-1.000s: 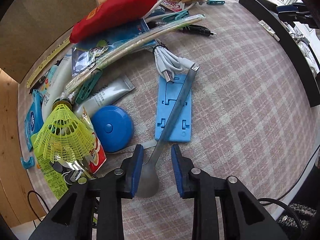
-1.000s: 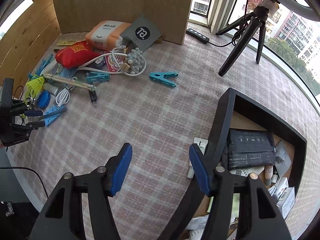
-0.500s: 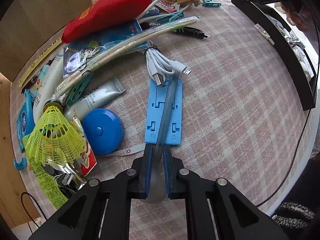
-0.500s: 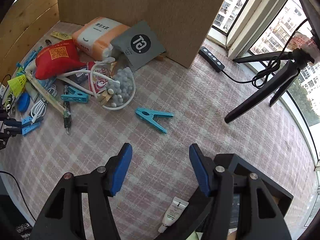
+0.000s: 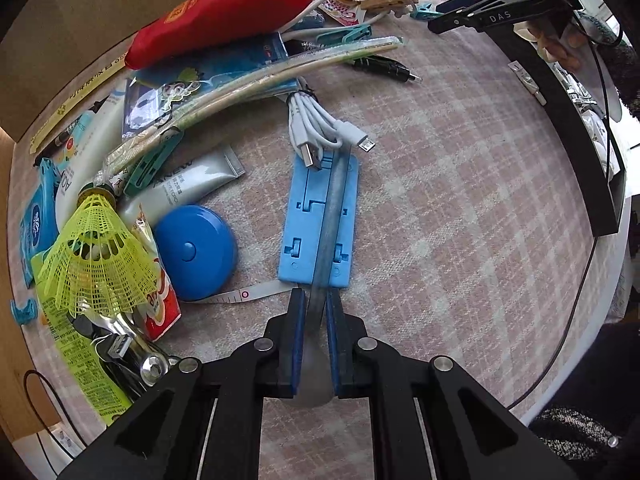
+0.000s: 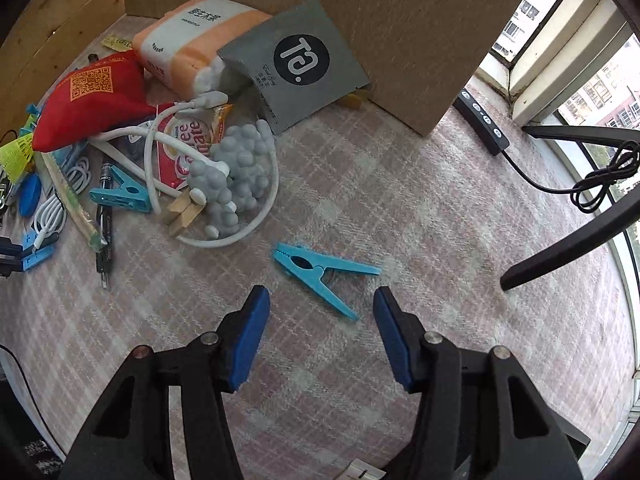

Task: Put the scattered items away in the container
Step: 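Grasp the grey metal spoon rod with the left gripper while the right gripper grasps the blue clothespin, then carry the spoon rod and clothespin over the tray and open both grippers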

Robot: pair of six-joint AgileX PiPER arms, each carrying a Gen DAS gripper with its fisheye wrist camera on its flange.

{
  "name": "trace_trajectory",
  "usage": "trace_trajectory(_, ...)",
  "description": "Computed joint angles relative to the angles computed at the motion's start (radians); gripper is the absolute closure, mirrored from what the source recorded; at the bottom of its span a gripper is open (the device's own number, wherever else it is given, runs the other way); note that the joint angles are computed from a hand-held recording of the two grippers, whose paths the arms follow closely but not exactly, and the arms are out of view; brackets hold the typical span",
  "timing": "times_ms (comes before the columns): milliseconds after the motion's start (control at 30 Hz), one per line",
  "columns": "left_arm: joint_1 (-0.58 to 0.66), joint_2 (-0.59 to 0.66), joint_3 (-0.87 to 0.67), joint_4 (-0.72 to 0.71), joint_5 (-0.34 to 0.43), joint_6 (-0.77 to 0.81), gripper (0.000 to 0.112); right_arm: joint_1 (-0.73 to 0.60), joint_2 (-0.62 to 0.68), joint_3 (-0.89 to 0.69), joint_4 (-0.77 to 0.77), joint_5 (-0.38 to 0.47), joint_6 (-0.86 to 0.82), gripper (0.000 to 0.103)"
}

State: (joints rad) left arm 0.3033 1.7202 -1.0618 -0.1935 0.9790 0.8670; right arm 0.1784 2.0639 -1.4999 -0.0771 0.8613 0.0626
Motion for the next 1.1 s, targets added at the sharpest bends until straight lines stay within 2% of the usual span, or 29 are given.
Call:
trace_trajectory(100, 0.014, -0.007, 0.012, -0.002, -0.005, 0.007, 0.103, -0.027, -0.012, 0.022, 0.060, -0.022, -0.031, 0.072)
trace_trajectory(133, 0.016, -0.010, 0.015, 0.000, -0.009, 0.002, 0.103, -0.023, -0.017, 0.028, 0.049, -0.024, -0.017, 0.086)
trace_trajectory(167, 0.019, -0.015, 0.018, -0.005, -0.006, 0.000, 0.104, -0.019, -0.022, 0.034, 0.039, -0.023, -0.002, 0.095)
trace_trajectory(200, 0.026, -0.021, 0.023, -0.014, -0.007, 0.005, 0.104, -0.019, -0.025, 0.039, 0.049, -0.019, -0.001, 0.098)
trace_trajectory(300, 0.034, -0.122, 0.119, -0.027, -0.009, 0.000, 0.105, -0.017, -0.053, 0.080, 0.074, -0.031, 0.016, 0.099)
trace_trajectory(467, 0.075, -0.194, 0.179, -0.058, 0.010, 0.029, 0.106, -0.025, -0.133, 0.177, 0.122, -0.078, 0.041, 0.099)
trace_trajectory(733, 0.119, -0.311, 0.239, -0.111, 0.083, 0.070, 0.106, -0.009, -0.287, 0.317, 0.103, -0.113, 0.154, 0.099)
trace_trajectory(800, 0.146, -0.346, 0.227, -0.111, 0.130, 0.094, 0.106, -0.015, -0.331, 0.350, 0.109, -0.103, 0.181, 0.099)
trace_trajectory(900, 0.079, -0.324, 0.155, -0.112, 0.142, 0.032, 0.106, -0.018, -0.412, 0.405, 0.083, -0.088, 0.237, 0.099)
trace_trajectory(967, 0.014, -0.320, 0.122, -0.098, 0.140, -0.035, 0.106, 0.041, -0.476, 0.447, 0.028, -0.072, 0.358, 0.099)
trace_trajectory(1033, -0.064, -0.336, 0.123, -0.097, 0.129, -0.108, 0.106, 0.053, -0.538, 0.485, -0.017, -0.045, 0.439, 0.099)
trace_trajectory(1067, -0.109, -0.302, 0.121, -0.095, 0.087, -0.137, 0.106, 0.066, -0.582, 0.515, -0.032, -0.030, 0.482, 0.099)
trace_trajectory(1100, -0.139, -0.309, 0.119, -0.085, 0.081, -0.164, 0.106, 0.064, -0.625, 0.541, -0.040, -0.017, 0.500, 0.099)
